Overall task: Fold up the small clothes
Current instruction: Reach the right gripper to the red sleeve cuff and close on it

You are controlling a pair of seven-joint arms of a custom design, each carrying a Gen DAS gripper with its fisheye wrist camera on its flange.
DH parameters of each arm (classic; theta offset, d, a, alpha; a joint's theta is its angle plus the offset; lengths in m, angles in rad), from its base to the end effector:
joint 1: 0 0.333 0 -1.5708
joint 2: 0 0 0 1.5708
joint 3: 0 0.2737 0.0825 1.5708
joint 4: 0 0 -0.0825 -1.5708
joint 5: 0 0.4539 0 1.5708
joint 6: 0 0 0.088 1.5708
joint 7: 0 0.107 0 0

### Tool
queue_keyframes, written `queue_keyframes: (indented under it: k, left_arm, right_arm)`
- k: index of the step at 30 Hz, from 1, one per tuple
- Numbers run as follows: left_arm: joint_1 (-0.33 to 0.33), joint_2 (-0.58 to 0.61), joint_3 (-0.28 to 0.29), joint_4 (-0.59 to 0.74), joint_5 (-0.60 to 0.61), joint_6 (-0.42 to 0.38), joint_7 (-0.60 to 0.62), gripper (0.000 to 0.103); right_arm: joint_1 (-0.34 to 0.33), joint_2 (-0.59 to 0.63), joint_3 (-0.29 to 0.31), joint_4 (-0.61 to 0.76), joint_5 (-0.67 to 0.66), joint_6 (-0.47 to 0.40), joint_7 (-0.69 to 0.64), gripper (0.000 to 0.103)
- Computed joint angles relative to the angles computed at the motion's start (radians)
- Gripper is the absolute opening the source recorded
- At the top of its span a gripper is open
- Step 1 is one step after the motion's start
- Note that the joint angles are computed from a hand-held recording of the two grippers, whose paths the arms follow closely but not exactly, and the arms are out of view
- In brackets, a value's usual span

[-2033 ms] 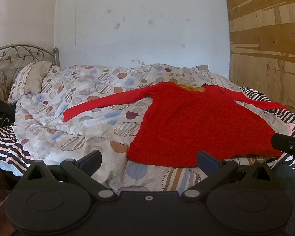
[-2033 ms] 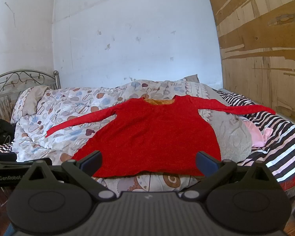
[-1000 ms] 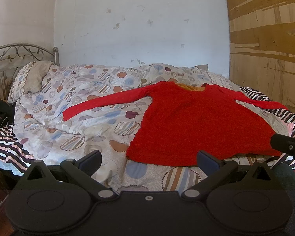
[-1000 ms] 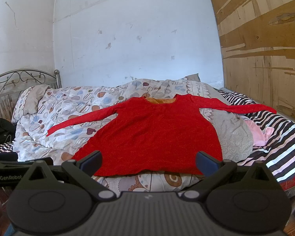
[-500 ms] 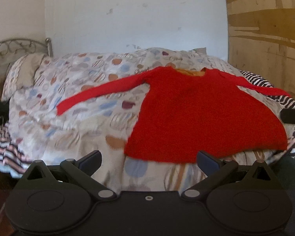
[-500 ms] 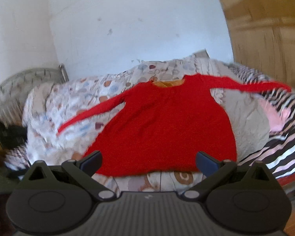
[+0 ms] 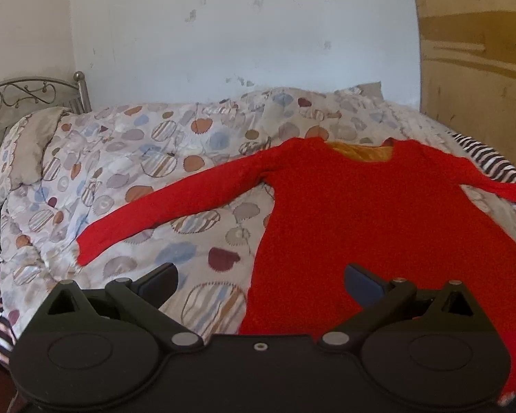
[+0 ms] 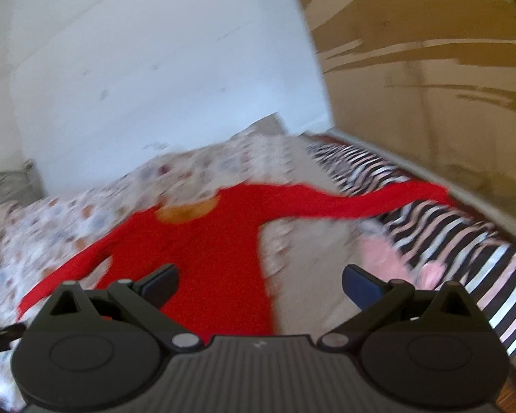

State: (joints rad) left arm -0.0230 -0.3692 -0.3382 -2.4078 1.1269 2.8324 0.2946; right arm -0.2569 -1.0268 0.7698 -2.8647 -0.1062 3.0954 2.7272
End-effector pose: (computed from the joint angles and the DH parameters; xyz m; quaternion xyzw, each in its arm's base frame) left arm 0.4966 -0.2377 0.4318 -0.5893 0.6441 -0.3029 0.3822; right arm 0.3965 0.1871 0.4546 -0.4403 0.6974 -0.3433 0.4495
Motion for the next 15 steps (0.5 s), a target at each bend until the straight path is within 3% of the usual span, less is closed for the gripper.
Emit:
queue_keyframes:
  k: [7,11,13,15]
  left_arm:
    - [-0.025,0.221,0.049,0.195,-0.011,0.005,0.024,0.102]
    - [-0.049,0.333,0.086,0.296,0.118,0.037,-0.089,0.102]
    - [-0.073,0.398,0.108,0.357,0.170,0.041,-0.138,0.102]
    - [-0.100,0.457,0.131,0.413,0.191,0.041,-0.160,0.102]
  right_arm:
    - [-0.302,0.076,0.116,0.032,0.090,0.173,0.045,0.103]
    - [-0.417,0.292,0.066,0.128,0.107,0.204,-0.041,0.103]
    - [-0.501,0.388,0.088,0.191,0.133,0.189,-0.055,0.103]
    - [-0.614,0.466,0.152,0.251,0.165,0.183,-0.055,0.103]
